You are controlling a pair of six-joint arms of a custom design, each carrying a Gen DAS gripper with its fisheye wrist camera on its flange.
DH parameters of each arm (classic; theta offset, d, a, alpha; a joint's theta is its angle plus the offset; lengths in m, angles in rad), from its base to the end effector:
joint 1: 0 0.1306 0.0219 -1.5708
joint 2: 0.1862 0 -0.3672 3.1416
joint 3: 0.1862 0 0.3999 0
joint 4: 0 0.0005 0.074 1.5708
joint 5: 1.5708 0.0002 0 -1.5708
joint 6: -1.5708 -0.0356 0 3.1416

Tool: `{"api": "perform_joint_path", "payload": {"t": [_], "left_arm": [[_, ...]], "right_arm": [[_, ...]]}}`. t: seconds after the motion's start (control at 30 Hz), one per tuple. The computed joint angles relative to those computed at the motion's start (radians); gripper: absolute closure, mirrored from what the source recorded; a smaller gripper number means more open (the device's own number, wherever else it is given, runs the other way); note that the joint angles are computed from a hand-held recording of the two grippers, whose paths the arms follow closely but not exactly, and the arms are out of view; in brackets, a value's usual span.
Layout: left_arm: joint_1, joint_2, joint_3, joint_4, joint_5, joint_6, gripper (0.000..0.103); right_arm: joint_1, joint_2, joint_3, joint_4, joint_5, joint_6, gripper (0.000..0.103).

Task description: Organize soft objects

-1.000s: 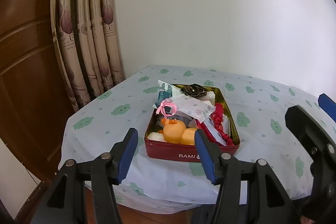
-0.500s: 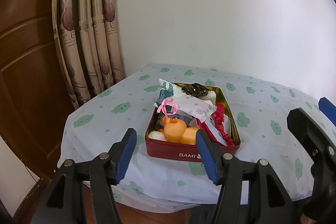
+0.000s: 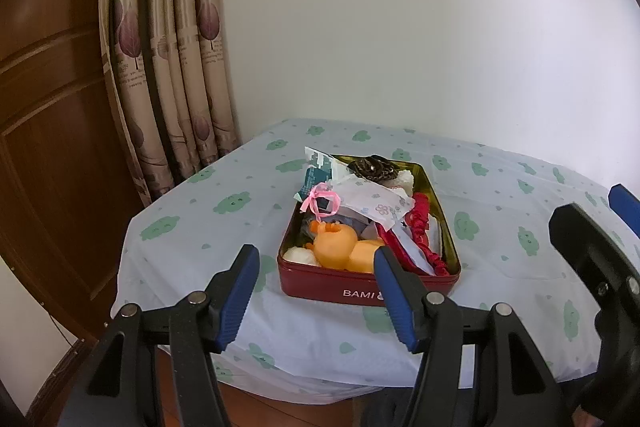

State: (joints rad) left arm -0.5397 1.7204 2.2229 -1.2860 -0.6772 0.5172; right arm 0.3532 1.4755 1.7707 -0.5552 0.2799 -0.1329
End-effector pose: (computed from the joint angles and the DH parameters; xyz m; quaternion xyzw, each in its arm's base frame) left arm 0.4962 -0.2718 0.5979 -0.1176 0.8725 0.0825 0.4671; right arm 0.5125 0.1779 0.5846 -0.0018 0.7896 0.0379 0.6124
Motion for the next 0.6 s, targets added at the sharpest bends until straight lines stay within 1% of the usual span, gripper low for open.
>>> {"api": "perform_joint_path", "payload": {"t": [0.6], "left_arm": [[0.0,0.007,0.011,-0.017,0.003,0.015,0.042]], "right_arm": [[0.001,0.002,0.005,-0.011,0.0,-0.01,0.0]]}}
